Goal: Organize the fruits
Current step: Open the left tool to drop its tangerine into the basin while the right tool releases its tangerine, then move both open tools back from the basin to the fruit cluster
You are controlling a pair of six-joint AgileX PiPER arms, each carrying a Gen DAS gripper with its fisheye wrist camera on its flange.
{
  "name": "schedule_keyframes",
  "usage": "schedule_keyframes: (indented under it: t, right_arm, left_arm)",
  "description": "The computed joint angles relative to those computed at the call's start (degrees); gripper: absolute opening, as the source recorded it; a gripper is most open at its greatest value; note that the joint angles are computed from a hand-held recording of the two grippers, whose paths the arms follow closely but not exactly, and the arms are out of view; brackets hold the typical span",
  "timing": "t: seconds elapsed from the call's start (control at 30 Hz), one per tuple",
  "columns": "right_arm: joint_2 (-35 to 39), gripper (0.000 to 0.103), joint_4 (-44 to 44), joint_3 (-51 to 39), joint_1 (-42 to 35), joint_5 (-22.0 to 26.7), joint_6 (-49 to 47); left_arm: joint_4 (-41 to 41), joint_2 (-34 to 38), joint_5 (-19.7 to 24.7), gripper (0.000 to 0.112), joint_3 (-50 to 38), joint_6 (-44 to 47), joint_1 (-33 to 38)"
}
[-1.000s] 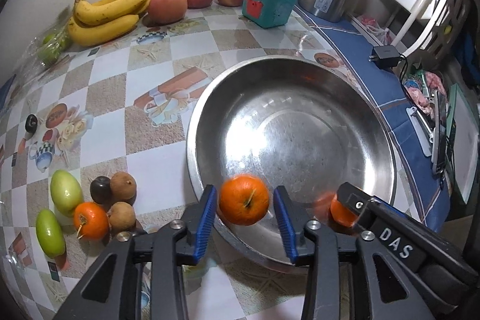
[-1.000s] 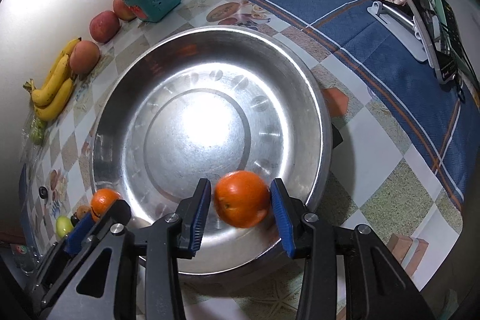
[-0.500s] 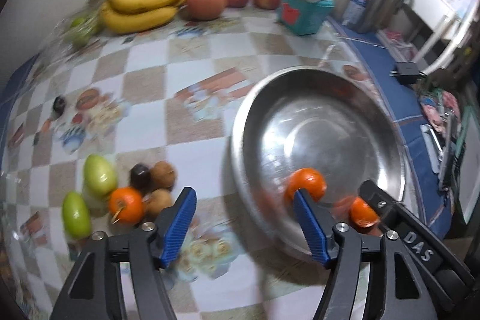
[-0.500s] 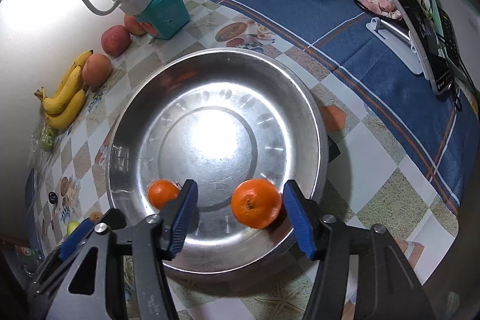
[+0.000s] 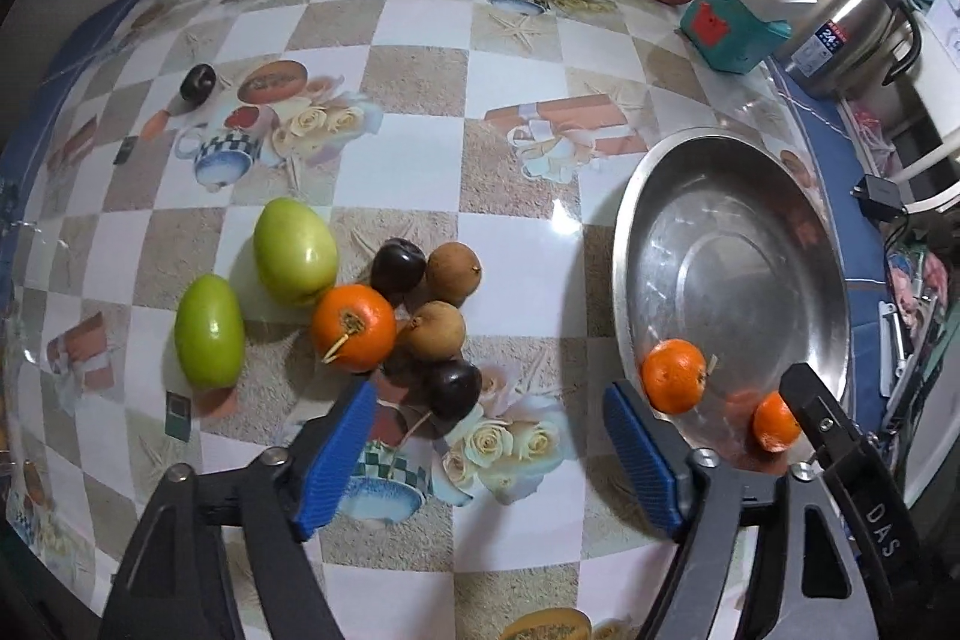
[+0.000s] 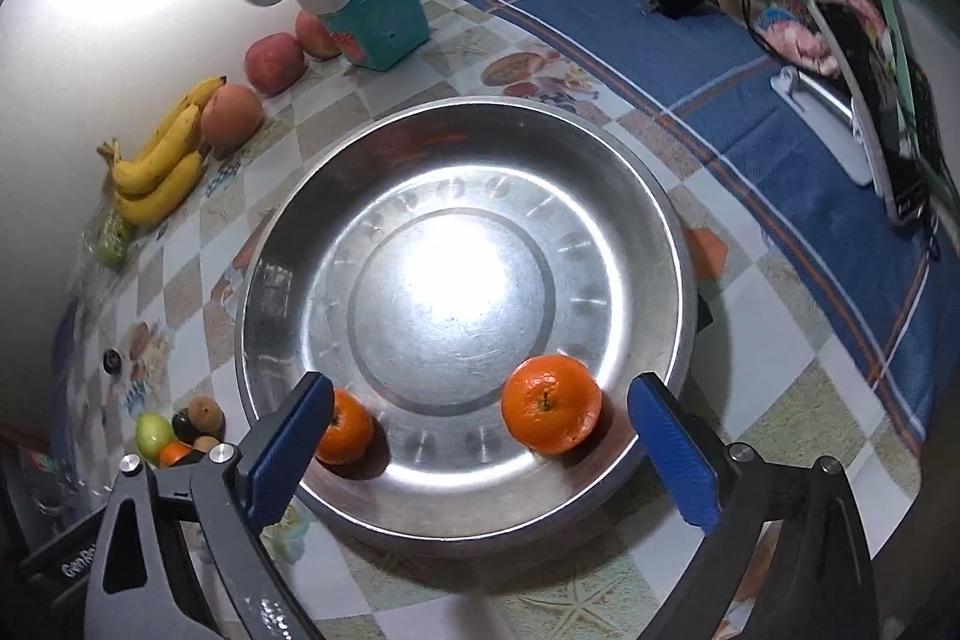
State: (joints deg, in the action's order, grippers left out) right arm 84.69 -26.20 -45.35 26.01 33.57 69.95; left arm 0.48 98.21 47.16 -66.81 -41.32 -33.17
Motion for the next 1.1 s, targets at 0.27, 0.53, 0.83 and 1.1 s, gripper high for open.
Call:
schedule_keyframes:
  t: [0.27,0.53,0.83,1.1]
  right_arm:
    - [-0.1,0.099,-5.2,-0.7,3.5,0.3,1.9]
    - [-1.1,0.099,-11.6,-0.2,7.0,-1.3,7.6]
    - [1.3,0.099,-6.2,-2.3,10.6,-6.0,1.5]
    - [9.4,0.099,5.2,-10.0,16.0,-6.0,-10.0]
  left_arm:
    - [-2.3,-2.7,-1.5,0.083,2.9,1.3,2.0]
    - [-3.8,-5.9,-2.4,0.085,6.4,3.7,6.0]
    - [10.3,-12.1,0.9,0.092,10.4,-3.6,10.5]
    - [6.8,-15.6,-1.0,0.096,16.1,2.6,23.8]
